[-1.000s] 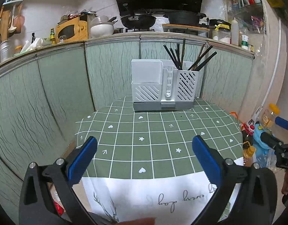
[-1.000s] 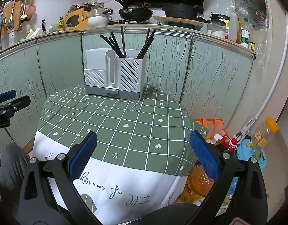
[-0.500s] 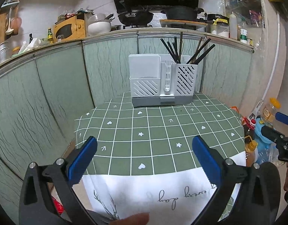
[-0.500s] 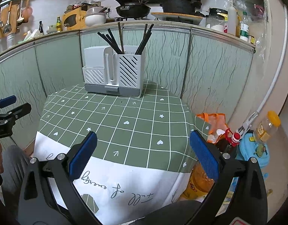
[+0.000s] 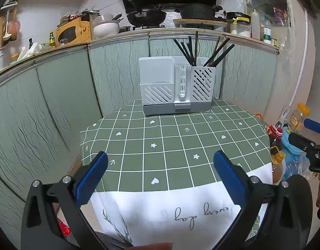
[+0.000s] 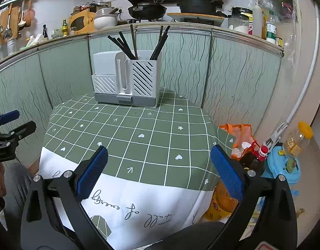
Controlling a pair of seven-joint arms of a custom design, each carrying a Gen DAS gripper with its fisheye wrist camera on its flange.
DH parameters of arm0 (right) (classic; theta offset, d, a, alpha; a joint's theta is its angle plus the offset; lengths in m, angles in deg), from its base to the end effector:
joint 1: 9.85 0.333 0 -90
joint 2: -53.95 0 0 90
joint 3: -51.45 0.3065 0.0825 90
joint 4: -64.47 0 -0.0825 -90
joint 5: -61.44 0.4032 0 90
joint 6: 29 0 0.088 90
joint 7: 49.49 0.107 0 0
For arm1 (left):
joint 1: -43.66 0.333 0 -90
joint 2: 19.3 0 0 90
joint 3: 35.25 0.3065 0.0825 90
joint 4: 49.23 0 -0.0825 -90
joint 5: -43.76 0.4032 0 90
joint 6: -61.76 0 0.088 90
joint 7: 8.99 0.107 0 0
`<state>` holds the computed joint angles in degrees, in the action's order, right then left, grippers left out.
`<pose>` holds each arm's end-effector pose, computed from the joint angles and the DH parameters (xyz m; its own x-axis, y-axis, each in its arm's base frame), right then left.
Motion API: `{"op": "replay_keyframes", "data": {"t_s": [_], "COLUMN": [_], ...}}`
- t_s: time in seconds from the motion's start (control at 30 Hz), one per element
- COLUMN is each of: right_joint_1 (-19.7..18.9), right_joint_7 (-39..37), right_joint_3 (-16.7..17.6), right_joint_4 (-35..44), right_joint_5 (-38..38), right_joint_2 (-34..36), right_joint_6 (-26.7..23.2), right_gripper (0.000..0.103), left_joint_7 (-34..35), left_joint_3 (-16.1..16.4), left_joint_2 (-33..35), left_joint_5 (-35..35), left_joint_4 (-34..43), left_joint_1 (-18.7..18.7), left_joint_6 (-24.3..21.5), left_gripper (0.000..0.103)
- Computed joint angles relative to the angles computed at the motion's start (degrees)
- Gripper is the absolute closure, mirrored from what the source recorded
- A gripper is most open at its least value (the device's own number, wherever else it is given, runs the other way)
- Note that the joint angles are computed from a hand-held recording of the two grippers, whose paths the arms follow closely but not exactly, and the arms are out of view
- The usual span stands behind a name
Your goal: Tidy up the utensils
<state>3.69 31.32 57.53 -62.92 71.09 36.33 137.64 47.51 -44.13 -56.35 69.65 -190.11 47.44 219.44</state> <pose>0.5016 0.1744 0.6051 0.3598 -0.9330 0.0080 -0.5069 -0.2026 -0.8379 0.4281 -0.0687 0.6097 0.1697 -0.9842 -0.0496 -0.5397 -0.0507 -0.8403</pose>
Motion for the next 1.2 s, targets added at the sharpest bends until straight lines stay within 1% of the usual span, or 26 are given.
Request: {"op": "replay_keyframes", "data": {"t_s": [0.43, 1.2], "right_joint_1": [0.2, 0.1], "right_joint_7": [0.1, 0.2], "right_joint_3": [-0.3, -0.3], "right_joint_4": [0.1, -0.2], "right_joint_5": [0.3, 0.7], "right_joint_2": [0.2, -0.3], "right_joint_6": [-0.1, 0.0], "right_gripper": [0.008, 0.008], "left_joint_7": [0.6, 0.5], "left_joint_3": [0.5, -0.1], "left_joint_2": [0.0, -0.1], "left_joint_5": [-1.2, -0.8], "left_joint_4": [-0.1, 0.3], "left_joint_1": [-0.9, -0.9], "left_joint_6": [-0.2, -1.1], "left_gripper": [0.004, 0.004]}}
